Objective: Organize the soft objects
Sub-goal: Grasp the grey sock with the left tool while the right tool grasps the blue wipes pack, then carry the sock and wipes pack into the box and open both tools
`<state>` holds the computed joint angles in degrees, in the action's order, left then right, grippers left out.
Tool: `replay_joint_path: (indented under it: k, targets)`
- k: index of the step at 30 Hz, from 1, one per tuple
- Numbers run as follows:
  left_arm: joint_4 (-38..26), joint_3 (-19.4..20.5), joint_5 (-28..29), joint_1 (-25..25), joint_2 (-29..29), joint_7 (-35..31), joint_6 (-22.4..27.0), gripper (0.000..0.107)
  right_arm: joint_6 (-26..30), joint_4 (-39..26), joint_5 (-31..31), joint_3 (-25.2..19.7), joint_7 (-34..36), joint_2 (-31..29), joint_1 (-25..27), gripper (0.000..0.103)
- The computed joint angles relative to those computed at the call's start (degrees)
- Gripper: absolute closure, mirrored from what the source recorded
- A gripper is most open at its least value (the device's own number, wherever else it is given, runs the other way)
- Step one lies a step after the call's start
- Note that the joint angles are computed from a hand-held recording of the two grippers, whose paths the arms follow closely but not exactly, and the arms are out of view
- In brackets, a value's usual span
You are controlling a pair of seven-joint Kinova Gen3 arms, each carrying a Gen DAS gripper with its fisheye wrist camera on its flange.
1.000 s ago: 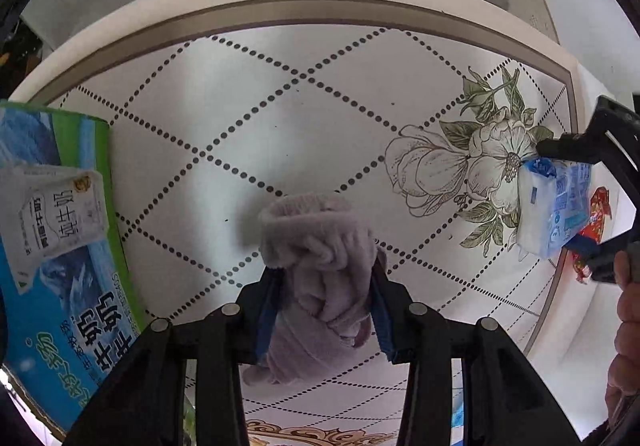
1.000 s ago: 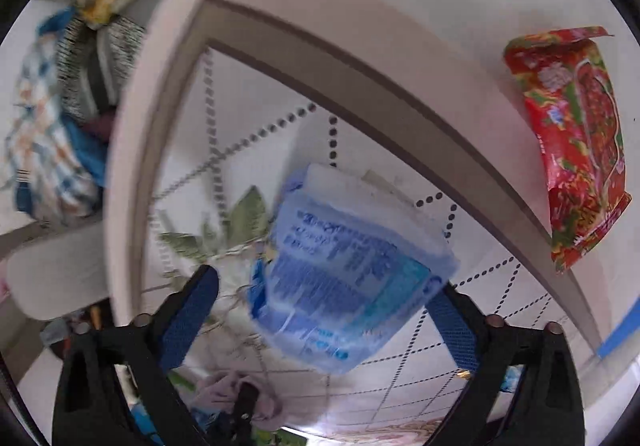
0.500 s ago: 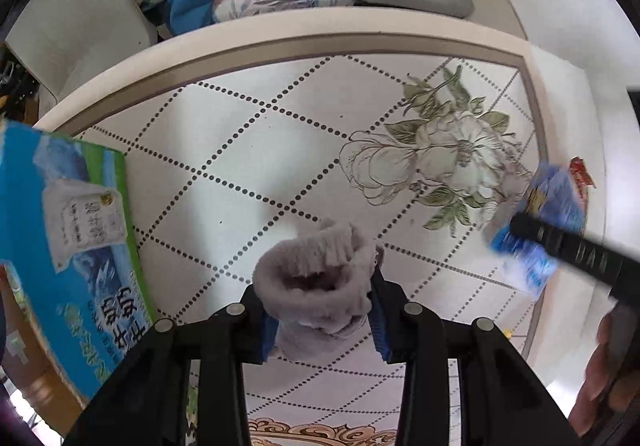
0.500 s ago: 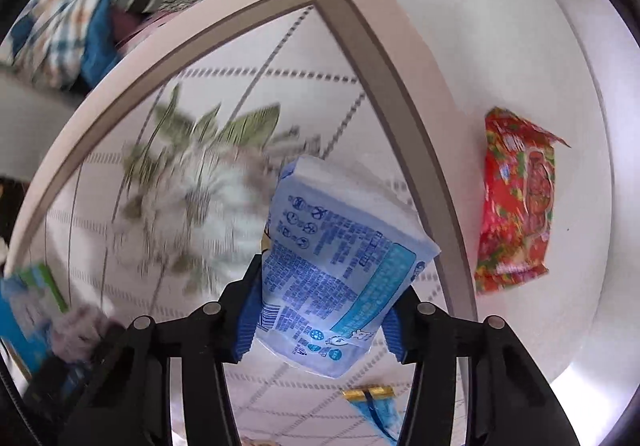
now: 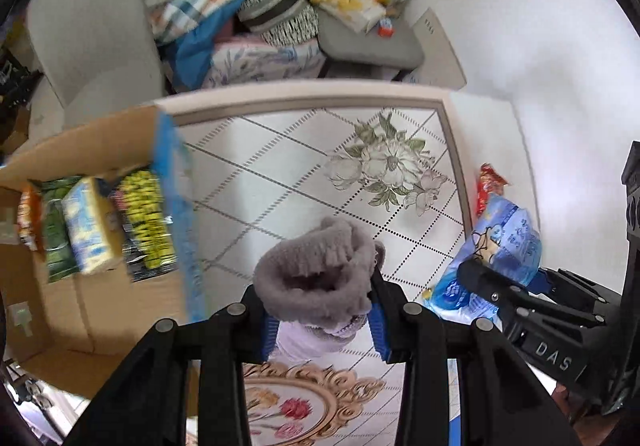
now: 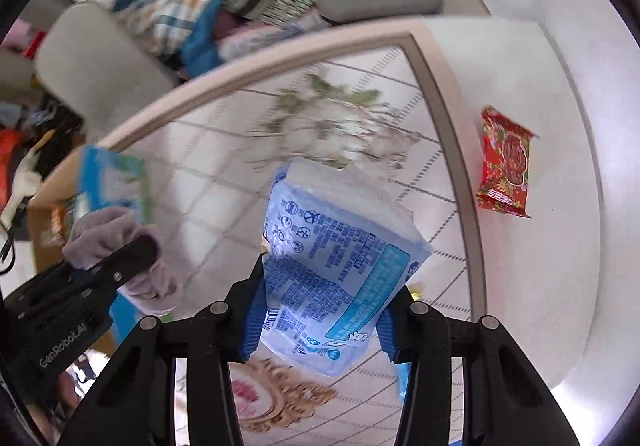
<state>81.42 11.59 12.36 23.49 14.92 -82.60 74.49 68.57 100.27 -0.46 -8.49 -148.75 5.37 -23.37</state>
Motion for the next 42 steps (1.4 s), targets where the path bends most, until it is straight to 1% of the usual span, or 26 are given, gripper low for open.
replay_joint_path:
  k: [4,5,7,9,12,15,19,22,24,28,32,35,36,37,38,39,40,42]
  targets:
    - [2.06,-1.73,1.37,-4.77,-4.99,-5.3,1.88,0.074,5.18,-4.75,0.52,-3.15,-4.21,-3.81,-3.36,0.055]
    - [2.54,-2.53,1.72,-6.47,-6.46,-6.99,2.77,0.074,5.73,-6.8,1.09,-4.14,-4.71,-3.69,-4.89,0.055]
    - [3.39,-3.73,1.97,-8.9,-8.09,-9.2,3.49,0.074,6.34,-8.84,1.05,-5.09,-5.05,-2.78,-6.32,0.055]
    - [3.94,-5.6,2.33,-12.27,-9.51,-12.26,4.82,0.074,5.87,-12.09,1.85,-6.3,-6.8,-0.75,-9.12,0.055]
    - [4.29,-7.73,2.14,-16.57,-9.7,-16.06,6.94,0.074,6.18,-17.95,3.07,-6.96,-7.84,4.76,-13.32,0.055]
    - [5.26,-8.88,0.63,-19.51,-8.85,-18.75,7.18,0.074,5.74,-21.98,2.5,-5.96,-7.05,10.21,-16.66,0.055]
    - [6.58,-9.67,0.07,-22.57,-5.11,-21.11,6.88,0.074,7.7,-28.61,1.07,-4.3,-4.45,18.1,-19.62,0.055]
    - [6.96,-9.66,1.33,-24.25,-1.05,-21.22,6.54,0.074,11.24,-33.81,0.46,-2.84,-2.24,23.5,-20.95,0.055]
    - [6.72,-9.58,3.57,-25.89,2.2,-21.39,7.41,0.074,12.35,-35.53,-0.94,-2.45,-0.83,26.29,-20.71,0.055]
    - [6.32,-8.92,5.54,-27.15,6.9,-20.76,7.86,0.073,14.17,-37.29,-2.2,-1.51,1.46,29.97,-20.6,0.055]
    - [5.25,-7.94,7.0,-27.83,11.23,-20.68,9.52,0.073,14.36,-37.96,-3.59,-0.68,3.22,32.39,-20.27,0.055]
    - [4.56,-7.93,5.89,-27.05,12.6,-19.27,10.03,0.071,14.81,-38.55,-5.01,-0.81,4.68,33.94,-19.37,0.049]
    - [4.37,-7.78,5.91,-27.04,12.94,-19.16,10.3,0.07,14.36,-38.13,-5.44,-0.74,4.88,33.85,-19.16,0.042]
    - [4.19,-7.61,5.96,-27.13,13.18,-19.28,10.72,0.067,13.8,-37.59,-5.69,-0.72,5.14,33.61,-18.98,0.036]
    - [4.06,-7.47,6.1,-27.04,13.31,-19.16,10.87,0.064,13.76,-37.34,-5.79,-0.66,5.25,33.43,-18.93,0.033]
    - [4.14,-7.52,6.0,-26.9,12.97,-18.87,10.68,0.064,13.64,-37.16,-5.9,-0.53,5.2,33.25,-18.95,0.03]
    - [4.13,-7.5,5.79,-26.8,12.56,-18.95,10.45,0.063,12.76,-36.31,-6.31,-0.52,5.21,32.58,-18.73,0.03]
    - [3.86,-7.46,5.19,-26.51,11.63,-19.16,10.12,0.057,12.59,-36.06,-6.58,-0.39,4.93,31.92,-18.56,0.03]
